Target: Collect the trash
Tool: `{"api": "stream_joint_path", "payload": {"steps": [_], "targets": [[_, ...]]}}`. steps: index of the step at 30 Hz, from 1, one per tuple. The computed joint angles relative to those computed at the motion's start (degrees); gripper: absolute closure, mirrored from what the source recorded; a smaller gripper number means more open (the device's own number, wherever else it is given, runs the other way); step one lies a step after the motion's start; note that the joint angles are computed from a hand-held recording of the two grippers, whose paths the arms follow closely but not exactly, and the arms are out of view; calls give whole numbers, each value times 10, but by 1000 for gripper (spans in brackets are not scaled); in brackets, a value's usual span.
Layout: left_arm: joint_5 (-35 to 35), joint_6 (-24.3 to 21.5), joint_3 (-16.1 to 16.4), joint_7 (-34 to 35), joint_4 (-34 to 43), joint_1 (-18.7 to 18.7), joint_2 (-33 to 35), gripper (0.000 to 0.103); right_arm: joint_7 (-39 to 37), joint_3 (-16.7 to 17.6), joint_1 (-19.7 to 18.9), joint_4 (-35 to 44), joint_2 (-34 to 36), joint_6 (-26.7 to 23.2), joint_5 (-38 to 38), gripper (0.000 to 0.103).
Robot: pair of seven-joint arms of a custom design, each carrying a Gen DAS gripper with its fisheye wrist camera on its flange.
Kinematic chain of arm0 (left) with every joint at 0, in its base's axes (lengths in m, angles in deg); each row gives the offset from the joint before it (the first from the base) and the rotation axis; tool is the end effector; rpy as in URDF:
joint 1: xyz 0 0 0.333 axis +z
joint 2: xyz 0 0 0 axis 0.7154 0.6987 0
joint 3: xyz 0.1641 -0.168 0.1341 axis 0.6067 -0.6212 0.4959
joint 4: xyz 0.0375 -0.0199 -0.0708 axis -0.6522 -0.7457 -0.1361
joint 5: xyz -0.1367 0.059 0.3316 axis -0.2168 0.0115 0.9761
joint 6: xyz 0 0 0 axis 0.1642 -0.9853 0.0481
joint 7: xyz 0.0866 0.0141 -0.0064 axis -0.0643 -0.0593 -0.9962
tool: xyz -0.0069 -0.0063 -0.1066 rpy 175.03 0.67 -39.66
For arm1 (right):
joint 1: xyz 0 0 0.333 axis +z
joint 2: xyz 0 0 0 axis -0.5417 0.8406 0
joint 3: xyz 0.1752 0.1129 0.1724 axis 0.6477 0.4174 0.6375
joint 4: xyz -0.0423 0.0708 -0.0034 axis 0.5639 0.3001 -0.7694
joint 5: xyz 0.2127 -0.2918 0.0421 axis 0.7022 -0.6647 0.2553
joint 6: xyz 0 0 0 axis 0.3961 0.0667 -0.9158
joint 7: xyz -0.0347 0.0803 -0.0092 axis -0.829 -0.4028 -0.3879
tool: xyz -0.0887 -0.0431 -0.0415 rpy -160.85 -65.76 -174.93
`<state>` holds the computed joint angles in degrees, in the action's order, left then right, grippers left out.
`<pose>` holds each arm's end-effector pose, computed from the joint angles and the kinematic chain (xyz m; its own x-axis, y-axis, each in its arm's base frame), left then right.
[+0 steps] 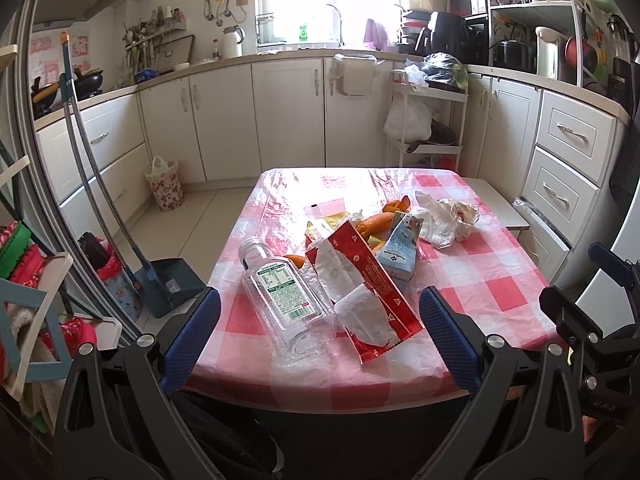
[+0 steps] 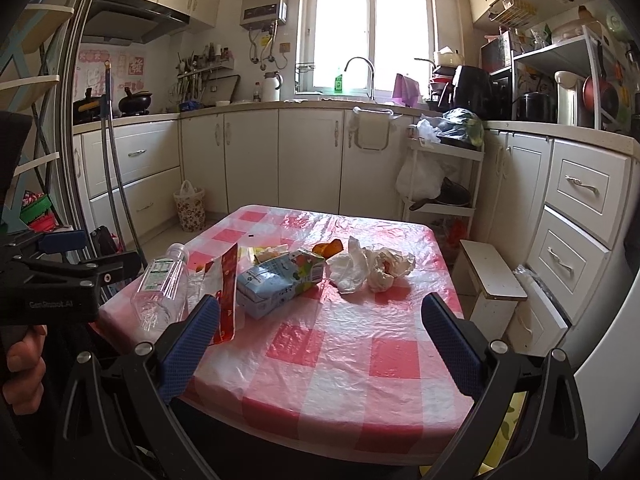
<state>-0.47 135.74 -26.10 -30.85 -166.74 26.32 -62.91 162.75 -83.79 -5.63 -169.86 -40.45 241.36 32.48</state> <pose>0.4684 -0.3018 0.6209 0.3371 -0.9412 -0.0221 -0.5466 -0.1765 -0.8186 0.5478 0.2949 0.5784 0.5268 -0.8499 0.0068 -0.3391 -0.2175 -0.9153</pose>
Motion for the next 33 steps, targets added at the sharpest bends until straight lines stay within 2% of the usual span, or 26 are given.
{"api": "stream_joint_path", "payload": {"steps": [9,13,16,33], "targets": [[-7,1,4,9,8,0,11,7,-36,18,-10,20,11,-23,34,6],[2,-4,5,14,14,-1,18,7,-43,18,-8,28,17,-30,36,6],[-13,10,10,22,12,1,19,7,-45,16,-6,35,21,-37,35,6],[-49,7,16,34,15,8,23,7,-52,19,-8,55,32,-66,43,6]]}}
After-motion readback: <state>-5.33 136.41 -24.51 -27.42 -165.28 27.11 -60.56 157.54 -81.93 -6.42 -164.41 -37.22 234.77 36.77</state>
